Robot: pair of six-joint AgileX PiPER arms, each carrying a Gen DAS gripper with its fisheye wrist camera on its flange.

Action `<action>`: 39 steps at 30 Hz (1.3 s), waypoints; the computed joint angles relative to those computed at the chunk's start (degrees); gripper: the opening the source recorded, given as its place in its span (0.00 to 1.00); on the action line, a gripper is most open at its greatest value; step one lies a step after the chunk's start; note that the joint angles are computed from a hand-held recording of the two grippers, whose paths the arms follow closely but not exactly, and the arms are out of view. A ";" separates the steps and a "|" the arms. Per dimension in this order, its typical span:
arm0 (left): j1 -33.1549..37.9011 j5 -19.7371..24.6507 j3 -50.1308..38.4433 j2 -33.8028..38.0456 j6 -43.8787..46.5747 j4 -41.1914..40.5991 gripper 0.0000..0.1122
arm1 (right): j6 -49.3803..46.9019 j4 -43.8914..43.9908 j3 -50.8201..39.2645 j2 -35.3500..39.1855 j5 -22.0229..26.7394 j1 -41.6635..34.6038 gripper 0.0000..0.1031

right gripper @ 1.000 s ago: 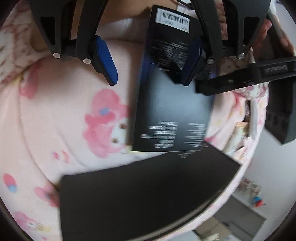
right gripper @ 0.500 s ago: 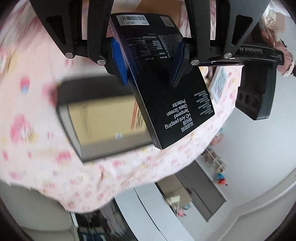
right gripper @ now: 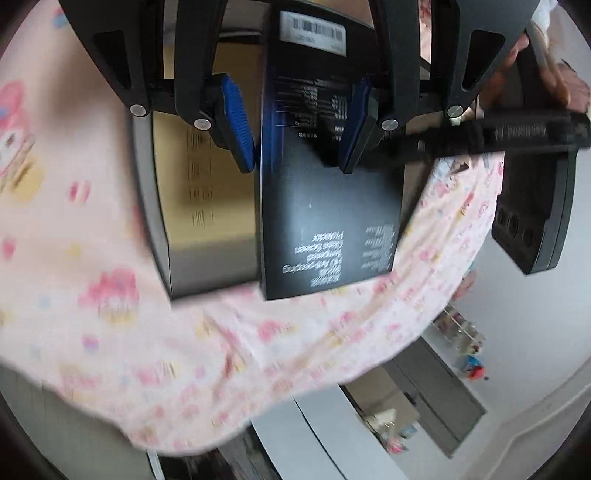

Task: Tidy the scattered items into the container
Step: 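Lower the black box into the DAPHNE box and open the right gripper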

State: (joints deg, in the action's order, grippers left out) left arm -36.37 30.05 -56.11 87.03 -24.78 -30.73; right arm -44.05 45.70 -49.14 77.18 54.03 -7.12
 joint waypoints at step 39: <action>-4.41 11.98 -25.90 25.48 -5.46 4.44 0.44 | 4.65 -8.24 1.31 -3.71 -5.96 -8.69 0.39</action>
State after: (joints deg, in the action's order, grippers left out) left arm -40.77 42.04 -82.01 112.51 -30.24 -26.29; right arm -39.39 37.47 -47.83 73.47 48.07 -15.81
